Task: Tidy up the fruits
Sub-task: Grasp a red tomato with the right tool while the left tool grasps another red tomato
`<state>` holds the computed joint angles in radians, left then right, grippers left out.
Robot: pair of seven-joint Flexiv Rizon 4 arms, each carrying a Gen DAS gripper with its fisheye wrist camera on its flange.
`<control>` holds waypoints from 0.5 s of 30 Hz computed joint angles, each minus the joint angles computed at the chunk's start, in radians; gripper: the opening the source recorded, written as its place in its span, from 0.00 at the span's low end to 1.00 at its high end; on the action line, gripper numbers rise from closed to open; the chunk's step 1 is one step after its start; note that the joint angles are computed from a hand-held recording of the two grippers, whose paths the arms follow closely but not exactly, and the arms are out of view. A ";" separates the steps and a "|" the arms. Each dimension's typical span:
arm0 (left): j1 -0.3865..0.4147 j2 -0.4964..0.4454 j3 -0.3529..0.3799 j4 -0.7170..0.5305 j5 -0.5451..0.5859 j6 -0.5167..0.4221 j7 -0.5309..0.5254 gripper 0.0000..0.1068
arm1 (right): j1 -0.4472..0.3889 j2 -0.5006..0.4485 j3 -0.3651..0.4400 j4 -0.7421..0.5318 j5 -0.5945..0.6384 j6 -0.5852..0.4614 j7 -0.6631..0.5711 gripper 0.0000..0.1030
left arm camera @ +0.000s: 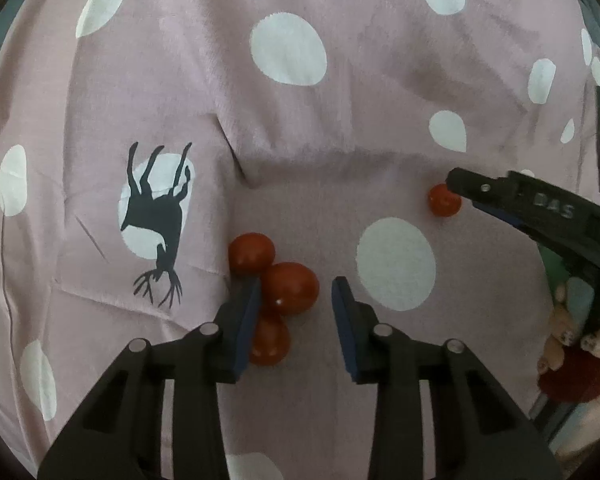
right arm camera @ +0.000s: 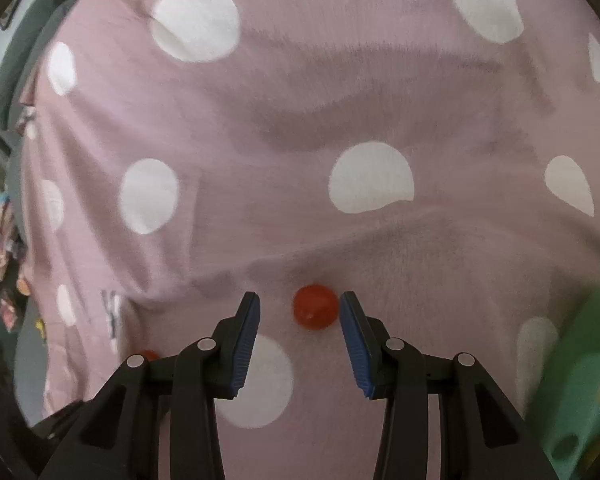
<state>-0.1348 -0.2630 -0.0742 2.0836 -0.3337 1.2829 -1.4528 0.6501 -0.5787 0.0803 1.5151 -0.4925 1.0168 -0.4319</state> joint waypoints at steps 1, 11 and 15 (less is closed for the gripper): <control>0.001 -0.002 -0.001 -0.002 -0.001 0.000 0.000 0.32 | -0.001 -0.007 0.001 -0.007 0.002 -0.004 -0.003 0.43; -0.010 -0.044 0.010 -0.034 0.032 -0.004 -0.057 0.29 | 0.022 -0.030 -0.007 -0.016 -0.012 -0.031 -0.021 0.29; -0.009 -0.051 0.004 -0.033 0.032 0.012 -0.069 0.28 | 0.037 -0.021 -0.016 -0.001 -0.039 -0.039 -0.009 0.29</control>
<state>-0.1437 -0.3139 -0.0707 2.0507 -0.3020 1.2945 -1.5220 0.6868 -0.6000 0.0641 1.5141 -0.5319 0.9777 -0.4408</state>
